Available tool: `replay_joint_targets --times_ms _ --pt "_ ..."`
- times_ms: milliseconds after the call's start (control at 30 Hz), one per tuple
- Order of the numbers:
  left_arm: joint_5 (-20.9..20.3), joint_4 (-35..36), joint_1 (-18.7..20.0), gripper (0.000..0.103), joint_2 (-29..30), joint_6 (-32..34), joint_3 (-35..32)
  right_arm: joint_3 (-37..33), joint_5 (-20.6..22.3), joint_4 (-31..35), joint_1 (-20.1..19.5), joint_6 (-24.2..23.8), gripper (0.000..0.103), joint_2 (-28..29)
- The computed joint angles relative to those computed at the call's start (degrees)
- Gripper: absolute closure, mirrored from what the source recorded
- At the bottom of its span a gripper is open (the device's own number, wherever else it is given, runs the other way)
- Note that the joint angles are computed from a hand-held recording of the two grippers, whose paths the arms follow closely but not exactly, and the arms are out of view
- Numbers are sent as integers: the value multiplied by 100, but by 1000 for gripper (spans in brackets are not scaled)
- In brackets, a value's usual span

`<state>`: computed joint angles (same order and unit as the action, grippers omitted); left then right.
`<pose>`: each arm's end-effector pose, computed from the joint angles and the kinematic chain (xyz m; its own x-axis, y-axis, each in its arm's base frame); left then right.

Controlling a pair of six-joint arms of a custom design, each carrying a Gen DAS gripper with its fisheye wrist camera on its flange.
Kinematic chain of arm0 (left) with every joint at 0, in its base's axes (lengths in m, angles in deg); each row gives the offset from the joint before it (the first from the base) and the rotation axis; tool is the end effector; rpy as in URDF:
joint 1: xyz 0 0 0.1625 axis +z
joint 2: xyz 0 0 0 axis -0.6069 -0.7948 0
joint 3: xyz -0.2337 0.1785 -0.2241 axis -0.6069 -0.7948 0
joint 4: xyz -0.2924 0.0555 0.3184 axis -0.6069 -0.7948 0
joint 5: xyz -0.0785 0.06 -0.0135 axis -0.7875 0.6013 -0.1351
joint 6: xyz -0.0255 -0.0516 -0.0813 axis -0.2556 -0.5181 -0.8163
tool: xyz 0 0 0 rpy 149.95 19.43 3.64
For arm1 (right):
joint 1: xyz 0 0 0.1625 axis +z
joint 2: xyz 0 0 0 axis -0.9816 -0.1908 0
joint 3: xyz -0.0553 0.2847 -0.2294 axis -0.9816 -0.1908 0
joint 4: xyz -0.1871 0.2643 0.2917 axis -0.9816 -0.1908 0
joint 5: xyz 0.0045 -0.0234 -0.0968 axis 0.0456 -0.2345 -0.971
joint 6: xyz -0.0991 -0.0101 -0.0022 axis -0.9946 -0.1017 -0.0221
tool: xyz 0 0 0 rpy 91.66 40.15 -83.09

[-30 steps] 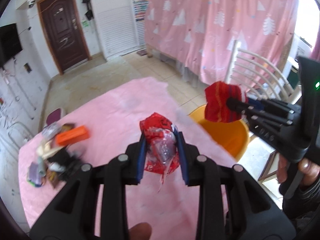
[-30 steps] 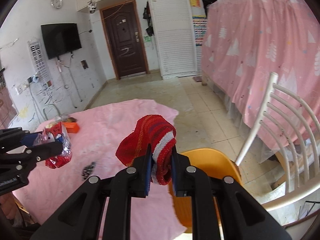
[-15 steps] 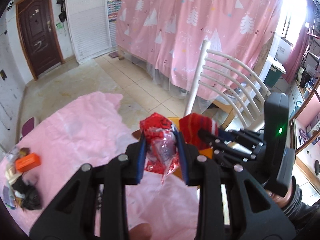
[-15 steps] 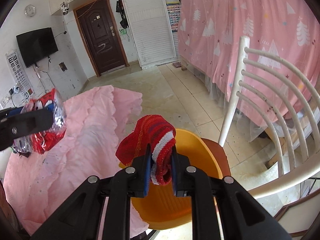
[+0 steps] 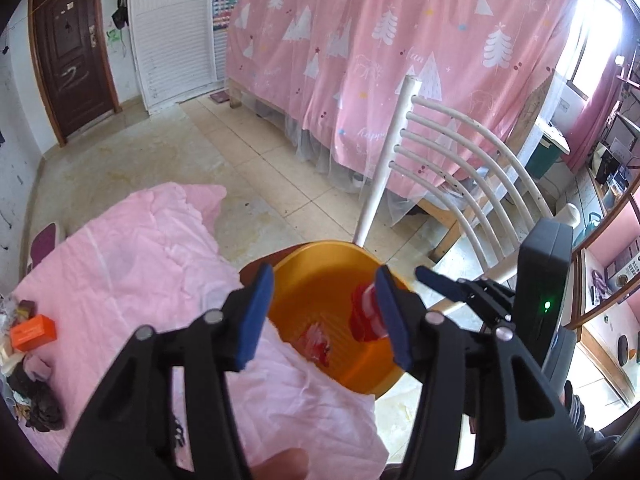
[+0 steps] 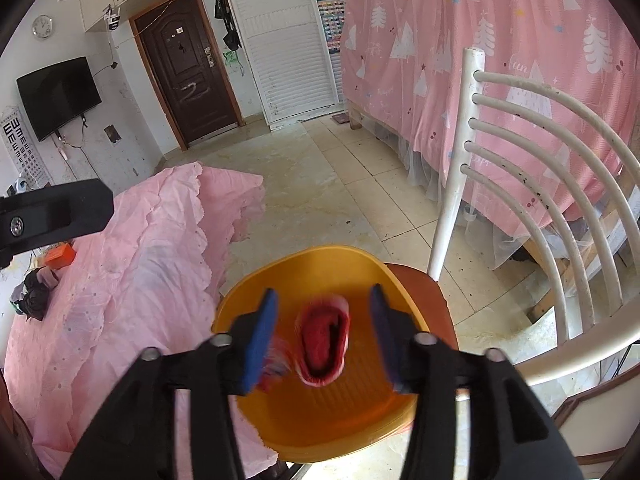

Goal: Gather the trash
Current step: 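Carry both items to the orange bucket and open both tools to drop them, then move both open tools back over the table clutter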

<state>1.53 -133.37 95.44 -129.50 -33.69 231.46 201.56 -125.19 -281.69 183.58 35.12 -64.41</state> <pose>-0.0306 -0.4120 0.1719 -0.7395 0.3283 -0.5877 0.5878 0.7404 -0.3260 0.1932 -0.4107 -0.0901 -0.8103 -0.1454 0.5677 -0.4775 0.7254 -0.4958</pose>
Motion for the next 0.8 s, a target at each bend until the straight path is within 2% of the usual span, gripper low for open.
replay_joint_targets --times_ms 33,267,533,800 --pt "-22 25 31 53 -45 10 0 -10 -20 -16 16 -2 51 3" --pt "-18 272 22 53 -656 17 154 -102 -224 133 290 44 51 -44" --pt "-57 587 109 53 -1661 151 339 -455 -569 429 864 43 51 75" --pt "-170 909 530 53 -2577 419 310 -1127 -887 1026 1502 60 51 418"
